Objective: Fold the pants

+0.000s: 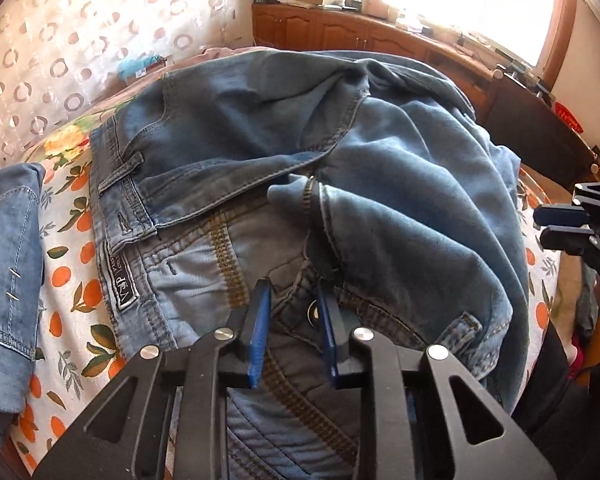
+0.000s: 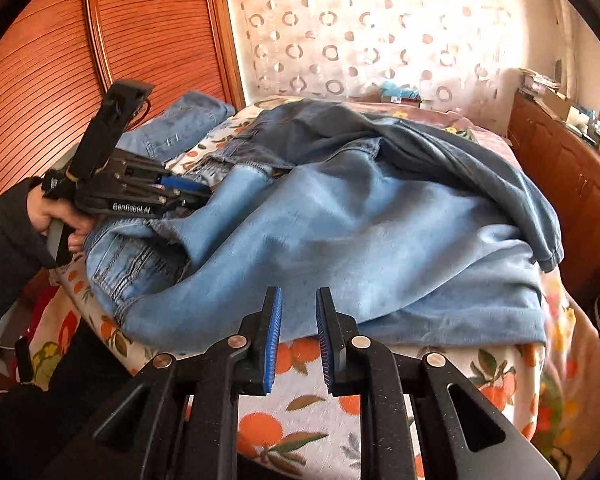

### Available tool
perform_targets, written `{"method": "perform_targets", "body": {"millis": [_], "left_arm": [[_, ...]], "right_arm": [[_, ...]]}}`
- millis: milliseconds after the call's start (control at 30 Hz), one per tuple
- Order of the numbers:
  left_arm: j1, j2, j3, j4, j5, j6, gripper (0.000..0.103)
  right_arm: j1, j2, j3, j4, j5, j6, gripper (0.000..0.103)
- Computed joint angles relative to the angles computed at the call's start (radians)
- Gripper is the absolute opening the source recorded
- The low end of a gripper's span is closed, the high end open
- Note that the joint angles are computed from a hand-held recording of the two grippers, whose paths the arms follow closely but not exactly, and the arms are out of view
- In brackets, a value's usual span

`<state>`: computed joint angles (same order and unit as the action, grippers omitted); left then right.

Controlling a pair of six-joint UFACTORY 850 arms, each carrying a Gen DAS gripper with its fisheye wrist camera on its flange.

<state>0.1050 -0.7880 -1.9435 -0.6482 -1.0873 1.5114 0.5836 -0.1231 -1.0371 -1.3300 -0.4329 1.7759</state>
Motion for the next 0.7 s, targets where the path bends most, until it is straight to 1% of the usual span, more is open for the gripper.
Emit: {"method": "perform_targets", "body": {"millis": [167, 233, 300, 333, 500, 600, 633, 667, 700], "left_arm": [[-0.004, 0.019, 0.033, -0.009, 0.029, 0.019, 0.024], [-0.002, 0.025, 0.043, -0.009, 0.031, 0.025, 0.015], [0.003, 0.029, 0.046, -0.012, 0.025, 0.035, 0.013], [0.007, 0.026, 0.037, -0.009, 0.004, 0.034, 0.01], [0.034, 0.062, 0.065, -0.062, 0.027, 0.088, 0.007], [0.057, 0.057, 0.024, -0.097, 0.031, 0.078, 0.006], [0.061, 0.055, 0.013, -0.104, 0.041, 0.082, 0.006], [0.067, 0.051, -0.006, -0.113, 0.069, 0.081, 0.006], [0.071, 0.04, -0.032, -0.11, 0.072, 0.07, 0.006]], "right_arm": [[-0.004, -0.026, -0.028, -0.027, -0.002, 0.015, 0.018], [-0.01, -0.032, -0.034, -0.037, 0.004, 0.019, 0.018], [-0.011, -0.038, -0.038, -0.053, 0.011, 0.039, 0.018], [-0.011, -0.039, -0.036, -0.066, 0.014, 0.052, 0.018], [-0.024, -0.048, -0.025, -0.093, 0.032, 0.084, 0.018], [-0.03, -0.05, -0.027, -0.073, 0.04, 0.063, 0.018], [-0.031, -0.052, -0.029, -0.068, 0.042, 0.056, 0.018], [-0.032, -0.054, -0.032, -0.067, 0.042, 0.053, 0.018], [-0.034, -0.055, -0.034, -0.068, 0.044, 0.052, 0.018]]}}
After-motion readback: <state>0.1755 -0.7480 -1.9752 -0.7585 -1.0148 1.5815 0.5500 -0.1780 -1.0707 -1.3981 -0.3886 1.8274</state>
